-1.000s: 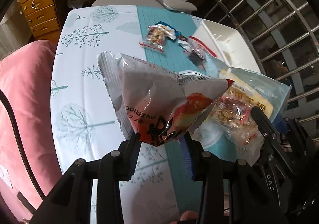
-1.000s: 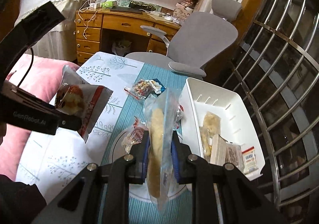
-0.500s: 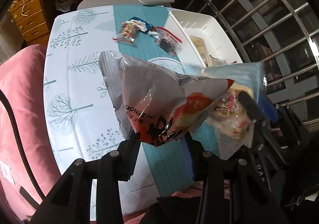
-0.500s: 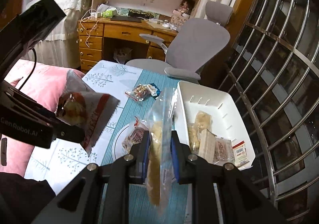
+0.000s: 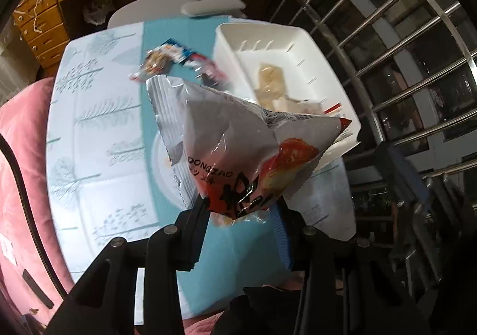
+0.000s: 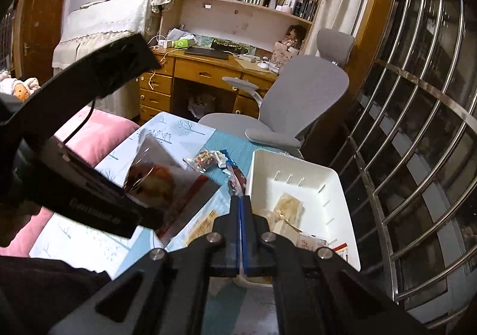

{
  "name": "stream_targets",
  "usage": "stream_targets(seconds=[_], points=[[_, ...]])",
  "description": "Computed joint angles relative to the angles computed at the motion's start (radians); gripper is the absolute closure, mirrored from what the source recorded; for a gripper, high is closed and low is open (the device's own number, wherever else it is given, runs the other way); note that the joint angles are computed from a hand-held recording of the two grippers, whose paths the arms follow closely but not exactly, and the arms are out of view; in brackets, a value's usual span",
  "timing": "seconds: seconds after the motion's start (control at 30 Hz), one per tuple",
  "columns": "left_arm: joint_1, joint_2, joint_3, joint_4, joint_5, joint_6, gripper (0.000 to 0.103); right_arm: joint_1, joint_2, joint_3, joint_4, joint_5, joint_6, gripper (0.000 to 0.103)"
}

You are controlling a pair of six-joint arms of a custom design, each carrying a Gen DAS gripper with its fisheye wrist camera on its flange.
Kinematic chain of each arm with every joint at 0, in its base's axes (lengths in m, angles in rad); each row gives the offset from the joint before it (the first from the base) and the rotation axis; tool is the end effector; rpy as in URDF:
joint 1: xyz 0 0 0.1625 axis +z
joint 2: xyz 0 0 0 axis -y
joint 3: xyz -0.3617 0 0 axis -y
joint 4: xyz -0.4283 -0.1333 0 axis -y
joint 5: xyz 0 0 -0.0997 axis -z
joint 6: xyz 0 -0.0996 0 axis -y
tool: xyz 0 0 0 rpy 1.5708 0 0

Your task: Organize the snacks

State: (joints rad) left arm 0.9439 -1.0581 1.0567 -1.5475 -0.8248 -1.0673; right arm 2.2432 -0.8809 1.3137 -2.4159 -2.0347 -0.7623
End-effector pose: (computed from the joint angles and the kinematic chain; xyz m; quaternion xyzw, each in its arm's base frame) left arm -0.2502 -0.6878 0.4030 -0.1995 0.9096 -0.2663 0.2489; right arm 0.5341 -0.5284 0.2202 0.5908 -0.7488 0.1889 0.2337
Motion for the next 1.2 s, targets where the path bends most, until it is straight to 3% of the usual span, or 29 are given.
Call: stream_targets(seconds=[0.4,0.6,0.93,1.2], points=[[0.022,0.317,-0.349,-0.046,0.016,0.098,0.066,-0.101,-0.017,-0.109,0.177,0.013,-0.048,0.103],[0.029,0.389,-0.431,-0.060,0.024,0.090,0.066,-0.139,-0.003,-0.175,0.257,0.002,-0.032,0.103],[0.015,0.289,-0.290,-0.043,0.093,-0.013,0.066,-0.170,0.019,-0.247,0.454,0.073,0.082,0.103],[0.000,0.124,-0.058,0.005,0.130,-0.225,0.063,-0.182,0.050,-0.285,0.618,0.149,0.173,0.103]])
